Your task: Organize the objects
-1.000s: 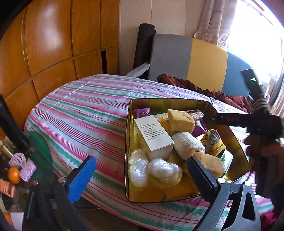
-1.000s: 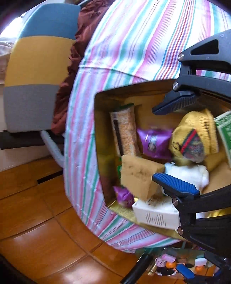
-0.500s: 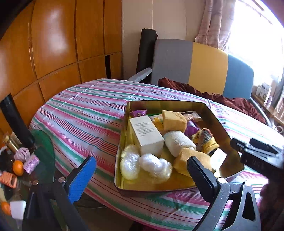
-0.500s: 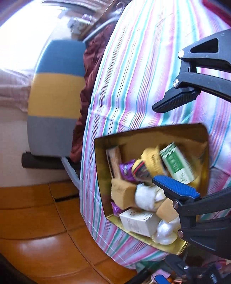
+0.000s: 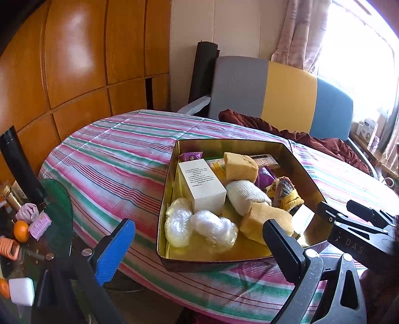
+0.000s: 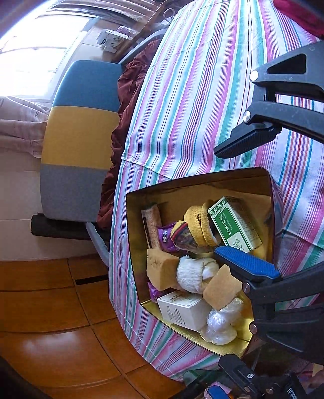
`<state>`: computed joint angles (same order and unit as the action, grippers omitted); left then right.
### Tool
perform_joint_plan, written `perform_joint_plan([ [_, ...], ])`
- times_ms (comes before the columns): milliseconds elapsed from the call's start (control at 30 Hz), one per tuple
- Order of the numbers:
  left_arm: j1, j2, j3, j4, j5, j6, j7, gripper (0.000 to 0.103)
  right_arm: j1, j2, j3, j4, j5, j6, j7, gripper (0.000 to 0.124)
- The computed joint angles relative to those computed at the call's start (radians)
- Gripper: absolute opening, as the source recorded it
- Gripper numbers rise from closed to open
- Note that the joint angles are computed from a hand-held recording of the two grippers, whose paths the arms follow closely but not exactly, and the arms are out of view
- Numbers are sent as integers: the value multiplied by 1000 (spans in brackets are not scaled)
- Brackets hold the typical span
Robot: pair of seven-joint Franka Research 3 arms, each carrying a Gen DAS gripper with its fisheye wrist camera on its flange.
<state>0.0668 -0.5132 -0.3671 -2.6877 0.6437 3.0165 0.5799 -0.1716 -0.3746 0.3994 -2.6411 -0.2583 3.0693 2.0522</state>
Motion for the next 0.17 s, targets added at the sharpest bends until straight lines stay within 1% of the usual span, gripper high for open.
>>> perform_joint_plan([
  [133, -1, 4, 6, 1, 1, 3, 4, 102, 16, 6, -7, 0, 4, 3, -7, 74],
  [167, -11, 8, 16, 3, -3, 1, 15, 103, 20, 7, -9, 1, 6, 3, -8, 74],
])
